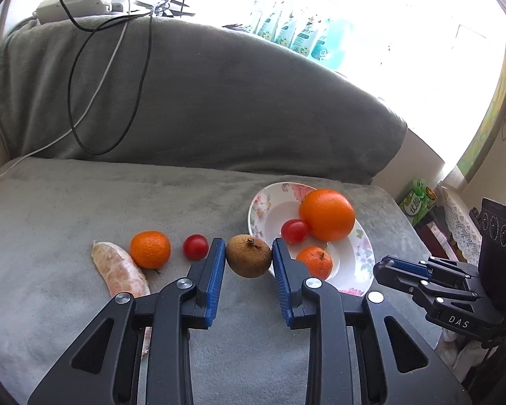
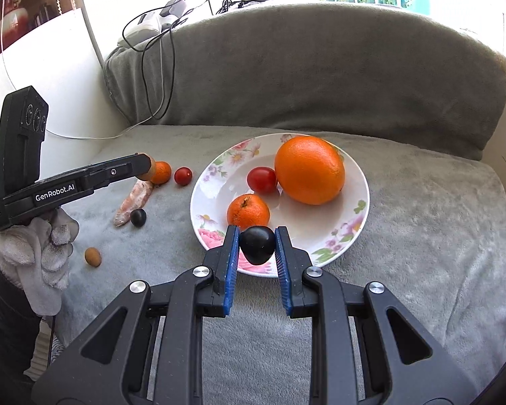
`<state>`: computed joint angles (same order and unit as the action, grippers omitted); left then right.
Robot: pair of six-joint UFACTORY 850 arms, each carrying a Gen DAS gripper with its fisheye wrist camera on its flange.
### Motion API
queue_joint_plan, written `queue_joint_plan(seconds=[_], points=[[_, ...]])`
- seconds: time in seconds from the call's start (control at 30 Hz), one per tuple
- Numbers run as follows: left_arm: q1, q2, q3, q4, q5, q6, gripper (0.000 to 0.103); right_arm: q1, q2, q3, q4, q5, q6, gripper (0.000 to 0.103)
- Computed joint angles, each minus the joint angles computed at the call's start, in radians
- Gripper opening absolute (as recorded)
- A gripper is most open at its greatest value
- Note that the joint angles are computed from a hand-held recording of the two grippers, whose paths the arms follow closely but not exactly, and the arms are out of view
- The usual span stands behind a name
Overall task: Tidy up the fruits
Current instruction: 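Carry the kiwi and plum over the plate and open both tools to drop them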
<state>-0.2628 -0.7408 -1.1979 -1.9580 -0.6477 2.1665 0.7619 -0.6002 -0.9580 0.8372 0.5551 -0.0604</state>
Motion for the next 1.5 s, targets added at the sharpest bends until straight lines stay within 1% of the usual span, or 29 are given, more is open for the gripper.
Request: queue_joint_plan(seconds=[0.33,0.6,0.9,0.97,1.0,1.03,1.07,1.1,1.17,1.2,1.23,1.27,1.3,1.33,1.37,1.4,1.43,1.5], points=[[-0.045,-0.027,-0.036,0.032,0.032,-0.032,0.027,-0.021,-0.012,0.010,-0.019,0.003,0.029,0.022],[-0.063,-0.043,-0.063,0.086,0.042,-0.091,0.027,-0.037,-0.027,0.001,-0.023,-0.010,0.024,0.022],[-0.074,-0.037,-0.061,0.082,0.056,-0.073,0.027,-0.037,-0.034,-0.004,-0.024,-0.010,0.023,0.023],[-0.076,-0.035,-0.058,0.077,0.056,-0.064,0.030,-0.038,-0.033,-0.004,-0.036,-0.013,0.030,0.024],[-0.077,-0.034,-0.056,0.073,0.055,-0.058,0.037,-0.038,-0.034,-0.005,-0.036,-0.014,0.028,0.032],[-0.078,-0.032,-0.053,0.065,0.055,-0.049,0.040,-0.036,-0.034,-0.006,-0.029,-0.012,0.020,0.049],[-0.078,-0.030,-0.051,0.063,0.055,-0.044,0.040,-0.032,-0.033,-0.004,-0.021,-0.001,0.014,0.056],[-0.078,-0.028,-0.049,0.058,0.056,-0.037,0.040,-0.028,-0.031,-0.001,-0.015,0.010,0.009,0.060],[-0.078,-0.026,-0.047,0.048,0.058,-0.026,0.040,-0.024,-0.027,0.000,-0.004,0.015,-0.005,0.060],[-0.078,-0.025,-0.047,0.047,0.058,-0.026,0.045,-0.022,-0.025,0.000,0.003,0.017,-0.015,0.060],[-0.077,-0.025,-0.046,0.044,0.054,-0.025,0.052,-0.021,-0.025,-0.002,0.011,0.017,-0.027,0.065],[-0.076,-0.024,-0.044,0.039,0.048,-0.021,0.056,-0.019,-0.025,-0.003,0.019,0.017,-0.039,0.069],[-0.075,-0.023,-0.041,0.034,0.045,-0.018,0.061,-0.016,-0.025,-0.004,0.028,0.020,-0.051,0.078],[-0.074,-0.020,-0.037,0.024,0.045,-0.013,0.067,-0.012,-0.024,-0.004,0.044,0.028,-0.067,0.084],[-0.073,-0.017,-0.033,0.013,0.044,-0.006,0.070,-0.007,-0.024,-0.004,0.063,0.037,-0.086,0.086],[-0.071,-0.015,-0.030,0.006,0.040,-0.001,0.074,-0.002,-0.024,-0.006,0.084,0.045,-0.107,0.090],[-0.069,-0.014,-0.028,0.005,0.034,-0.001,0.074,0.002,-0.025,-0.009,0.108,0.049,-0.130,0.095],[-0.067,-0.010,-0.025,0.004,0.030,-0.001,0.075,0.006,-0.025,-0.014,0.129,0.052,-0.152,0.099]])
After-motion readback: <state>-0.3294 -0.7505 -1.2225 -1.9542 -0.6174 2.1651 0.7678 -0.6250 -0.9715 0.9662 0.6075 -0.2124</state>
